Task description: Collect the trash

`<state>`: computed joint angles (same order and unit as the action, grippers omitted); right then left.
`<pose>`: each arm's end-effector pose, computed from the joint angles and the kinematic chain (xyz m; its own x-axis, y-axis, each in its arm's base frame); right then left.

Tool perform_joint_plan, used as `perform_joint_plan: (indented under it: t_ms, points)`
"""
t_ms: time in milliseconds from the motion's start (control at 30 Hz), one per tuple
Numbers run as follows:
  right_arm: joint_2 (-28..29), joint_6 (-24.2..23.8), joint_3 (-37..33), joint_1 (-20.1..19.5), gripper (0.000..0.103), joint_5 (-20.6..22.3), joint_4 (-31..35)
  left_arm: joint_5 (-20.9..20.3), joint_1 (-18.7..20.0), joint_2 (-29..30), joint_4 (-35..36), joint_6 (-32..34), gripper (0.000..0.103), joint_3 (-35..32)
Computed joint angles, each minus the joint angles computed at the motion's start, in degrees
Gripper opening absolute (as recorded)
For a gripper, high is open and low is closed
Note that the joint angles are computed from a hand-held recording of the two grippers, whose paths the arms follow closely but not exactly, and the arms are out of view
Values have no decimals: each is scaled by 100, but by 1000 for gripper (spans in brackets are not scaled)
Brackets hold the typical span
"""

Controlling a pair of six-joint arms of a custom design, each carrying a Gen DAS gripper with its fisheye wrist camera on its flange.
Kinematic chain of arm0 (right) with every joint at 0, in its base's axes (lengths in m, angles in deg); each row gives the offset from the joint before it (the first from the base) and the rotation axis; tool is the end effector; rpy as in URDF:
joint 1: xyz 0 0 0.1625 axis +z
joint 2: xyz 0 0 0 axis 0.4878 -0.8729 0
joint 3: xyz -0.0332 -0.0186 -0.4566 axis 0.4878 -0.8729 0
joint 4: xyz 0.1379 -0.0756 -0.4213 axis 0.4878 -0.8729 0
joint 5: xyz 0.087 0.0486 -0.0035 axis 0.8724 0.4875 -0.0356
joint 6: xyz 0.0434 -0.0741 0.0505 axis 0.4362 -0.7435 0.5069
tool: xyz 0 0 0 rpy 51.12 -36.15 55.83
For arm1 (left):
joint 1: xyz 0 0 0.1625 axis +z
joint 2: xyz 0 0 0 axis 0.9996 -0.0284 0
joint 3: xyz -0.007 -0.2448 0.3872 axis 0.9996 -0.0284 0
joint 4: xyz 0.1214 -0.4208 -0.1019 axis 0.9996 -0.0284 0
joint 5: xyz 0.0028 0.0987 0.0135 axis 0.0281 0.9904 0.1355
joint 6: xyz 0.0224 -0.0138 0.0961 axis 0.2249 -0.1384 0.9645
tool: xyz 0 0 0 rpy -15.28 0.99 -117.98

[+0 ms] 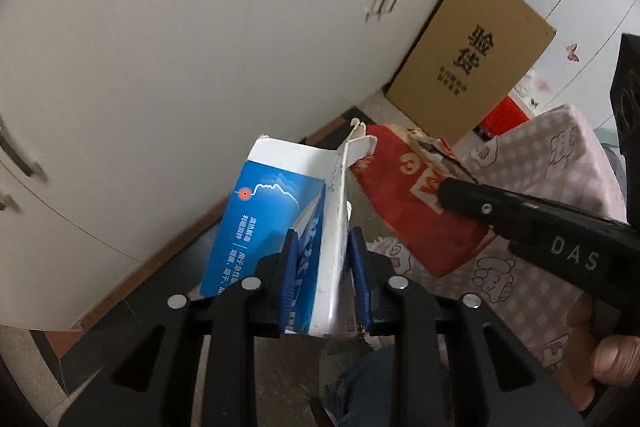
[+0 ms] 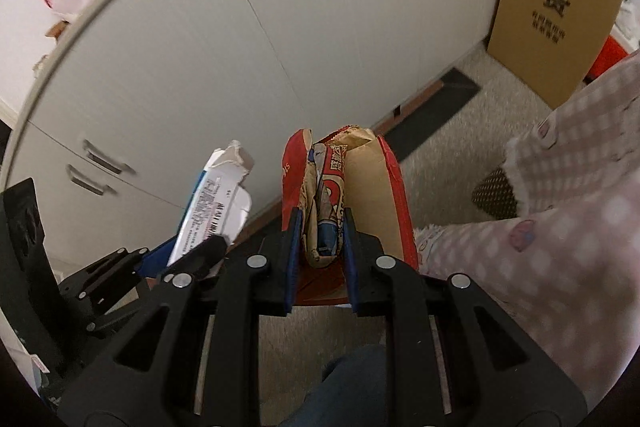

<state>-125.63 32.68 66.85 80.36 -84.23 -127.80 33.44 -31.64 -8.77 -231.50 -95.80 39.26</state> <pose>0.3469 -0.7025 0.0951 -0.7910 -0.4301 0.4351 -0.5030 0.8620 -0.0624 -0.1590 -0.6174 0.2393 -0.8485 -0.2432 -0.4700 0.0867 0.8122 -0.5768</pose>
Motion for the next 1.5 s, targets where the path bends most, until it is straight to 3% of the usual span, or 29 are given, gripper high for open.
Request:
perform_joint_plan:
  t_ms: [100, 167, 200, 233, 300, 400, 533, 800, 1067, 1233, 1333, 1500]
  points:
    - [107, 75, -133, -61, 23, 8, 179, -154, 139, 112, -27, 53, 30, -76]
    - [189, 165, -191, -82, 33, 6, 275, -84, 180, 155, 142, -9, 60, -138]
    - [205, 175, -211, -93, 60, 20, 290, -18, 187, 146, 137, -80, 78, -123]
    - [198, 172, -194, -105, 76, 59, 260, 96, 177, 124, 74, -186, 81, -74]
    - [166, 183, -146, -122, 78, 117, 208, 167, 166, 82, 214, -385, 82, -60]
    - [103, 221, -82, -96, 97, 48, 112, 232, 136, -43, 353, -736, 83, 26]
    - [-32, 165, 17, -22, 97, -68, 3, 522, -63, -218, 610, -1093, 84, 139]
    - [-588, -162, 425, 183, 97, 105, -406, 1056, -748, -573, 1248, -1547, 84, 221]
    - [-1608, -355, 1088, 402, 97, 288, -1152, 1729, -1611, -594, 1815, -1730, 88, -15]
    - [-2323, -364, 1459, 545, 97, -51, -1716, 2228, -2174, -391, 1735, -1519, 92, -216]
    - [-2826, -336, 1706, 680, 97, -382, -2129, 2146, -2466, -231, 1549, -1053, 96, -422]
    - [-3419, -364, 1988, 922, 97, -921, -2620, 2436, -3046, 30, 2537, -1336, 98, -944]
